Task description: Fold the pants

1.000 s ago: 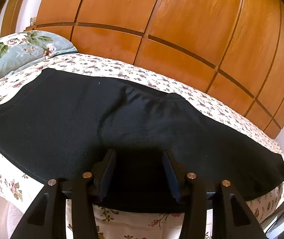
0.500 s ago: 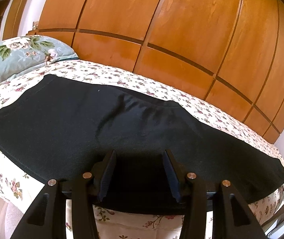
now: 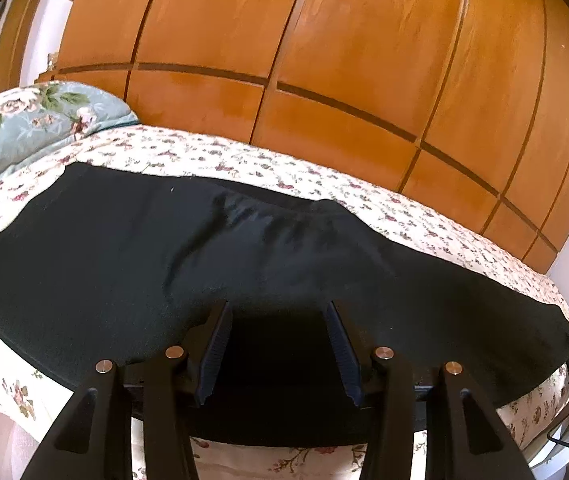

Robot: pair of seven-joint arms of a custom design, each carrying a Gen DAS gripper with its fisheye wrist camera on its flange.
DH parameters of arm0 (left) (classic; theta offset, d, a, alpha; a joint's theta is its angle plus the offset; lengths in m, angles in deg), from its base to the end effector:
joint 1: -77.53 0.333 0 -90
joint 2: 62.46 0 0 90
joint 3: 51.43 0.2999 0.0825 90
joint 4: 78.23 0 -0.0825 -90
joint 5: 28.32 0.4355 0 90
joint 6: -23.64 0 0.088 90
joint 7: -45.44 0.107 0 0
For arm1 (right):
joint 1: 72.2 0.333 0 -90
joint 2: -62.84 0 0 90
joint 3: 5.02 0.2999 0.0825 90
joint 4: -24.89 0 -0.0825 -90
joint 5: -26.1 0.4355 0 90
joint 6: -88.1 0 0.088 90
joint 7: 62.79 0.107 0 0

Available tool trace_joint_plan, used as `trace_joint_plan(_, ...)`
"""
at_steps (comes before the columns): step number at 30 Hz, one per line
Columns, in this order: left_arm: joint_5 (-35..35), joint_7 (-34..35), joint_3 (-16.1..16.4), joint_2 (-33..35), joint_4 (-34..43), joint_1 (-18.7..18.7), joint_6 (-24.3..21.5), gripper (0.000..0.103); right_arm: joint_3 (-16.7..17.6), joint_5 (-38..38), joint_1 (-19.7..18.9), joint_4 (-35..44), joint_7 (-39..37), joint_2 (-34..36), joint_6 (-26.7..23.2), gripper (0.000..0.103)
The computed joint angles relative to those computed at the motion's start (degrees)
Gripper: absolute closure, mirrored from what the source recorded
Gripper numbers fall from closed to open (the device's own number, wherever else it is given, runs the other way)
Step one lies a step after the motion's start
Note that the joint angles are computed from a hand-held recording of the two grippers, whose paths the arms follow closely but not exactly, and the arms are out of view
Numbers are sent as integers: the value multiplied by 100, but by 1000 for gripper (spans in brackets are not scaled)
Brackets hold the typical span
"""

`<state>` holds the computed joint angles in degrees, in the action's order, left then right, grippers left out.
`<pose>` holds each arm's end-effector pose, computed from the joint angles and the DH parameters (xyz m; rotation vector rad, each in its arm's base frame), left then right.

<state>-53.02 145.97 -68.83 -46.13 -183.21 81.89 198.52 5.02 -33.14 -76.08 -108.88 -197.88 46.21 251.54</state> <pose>0.7042 -0.1110 0.4486 -1.8026 1.7077 -1.1741 0.5371 0.1080 0.4802 -0.2515 2.1753 -0.4002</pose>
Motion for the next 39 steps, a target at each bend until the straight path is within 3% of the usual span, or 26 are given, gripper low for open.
trace_joint_plan(1,37,-66,46,26,36,-29,-66,53,-41,131,48,32,-136,37,-24,74)
trace_joint_plan(3,232,-261,217,45,58,-157,-121,53,-50,154,36,76,-139,72,-18,79)
trace_joint_plan(9,427,-378,258,98,105,-154,-156,53,-101,869,439,638,-1652,119,-873,81)
trace_joint_plan(16,355,-303,117,137,125,-26,-150,53,14,708,908,2017,-2763,689,-1585,82)
trace_joint_plan(20,340,-283,144,159,197,-32,-275,53,-82,469,1292,2782,-3237,1165,-1669,82)
trace_joint_plan(30,-29,-67,17,177,247,85,-367,53,-444,486,2234,4515,-4551,2520,-1166,82)
trace_joint_plan(35,-395,118,-88,148,257,189,-458,53,-430,1314,2502,5385,-5864,3369,-824,82)
trace_joint_plan(39,-949,507,-243,110,271,348,-579,53,-117,2349,2529,6275,-7212,4249,-780,82)
